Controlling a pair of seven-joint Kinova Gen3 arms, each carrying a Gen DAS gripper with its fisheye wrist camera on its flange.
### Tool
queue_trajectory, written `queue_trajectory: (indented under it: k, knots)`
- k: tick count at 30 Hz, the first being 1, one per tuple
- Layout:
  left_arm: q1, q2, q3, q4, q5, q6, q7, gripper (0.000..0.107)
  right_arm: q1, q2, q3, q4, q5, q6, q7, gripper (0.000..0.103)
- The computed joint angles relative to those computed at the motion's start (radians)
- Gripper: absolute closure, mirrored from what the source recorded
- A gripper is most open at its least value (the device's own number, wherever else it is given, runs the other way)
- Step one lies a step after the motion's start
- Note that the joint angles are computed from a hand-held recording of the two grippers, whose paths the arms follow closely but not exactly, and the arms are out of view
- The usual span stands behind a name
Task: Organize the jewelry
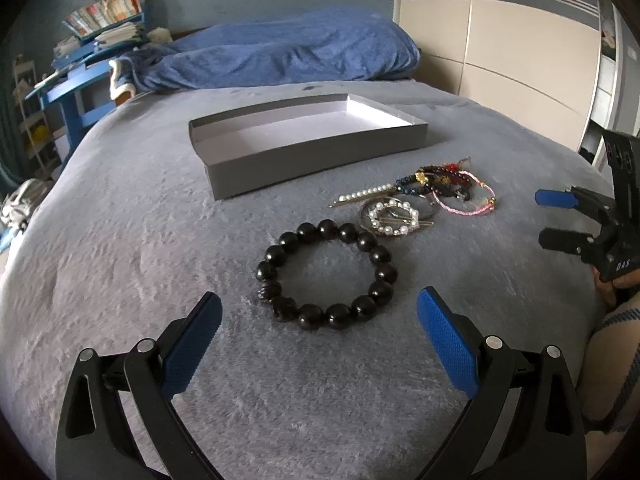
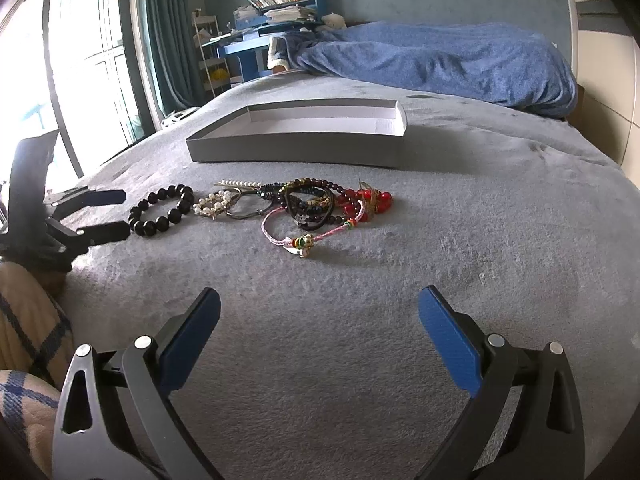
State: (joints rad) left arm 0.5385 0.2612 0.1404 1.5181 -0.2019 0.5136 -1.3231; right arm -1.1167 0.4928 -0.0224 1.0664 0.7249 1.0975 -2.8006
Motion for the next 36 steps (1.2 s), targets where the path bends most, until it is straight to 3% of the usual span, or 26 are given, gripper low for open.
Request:
queue_trajectory:
  k: [5, 8, 11, 14, 20, 27, 36]
  knots:
    - [0.001, 0.006, -0.01, -0.014, 0.004, 0.02, 0.036, 0.011, 0.003, 0.009, -0.002, -0.02, -0.013, 0.022, 0.021, 0.005]
    - [-0.046, 0.016, 0.014, -0.032, 0.071, 0.042, 0.011, 0.012, 0.002, 0.008, 0.001, -0.021, -0.016, 0.022, 0.021, 0.006]
    - [-0.081, 0.024, 0.031, -0.048, 0.133, 0.062, -0.022, 0.015, -0.004, 0.013, 0.009, -0.028, -0.013, 0.041, -0.001, 0.015]
    - [-0.091, 0.052, 0.026, -0.104, 0.164, 0.13, -0.026, 0.026, 0.019, 0.02, 0.0, -0.053, -0.053, 0.058, 0.007, 0.026]
    - [-0.074, 0.095, 0.006, -0.179, 0.159, 0.211, -0.002, 0.035, 0.047, 0.015, -0.002, -0.068, -0.103, 0.031, 0.008, 0.031]
    - [-0.071, 0.123, 0.0, -0.216, 0.156, 0.229, -0.008, 0.043, 0.076, 0.025, 0.01, -0.103, -0.136, 0.008, -0.008, 0.036]
    - [-0.043, 0.13, -0.016, -0.217, 0.117, 0.224, 0.011, 0.043, 0.101, 0.108, 0.025, -0.28, -0.198, 0.068, 0.149, 0.053]
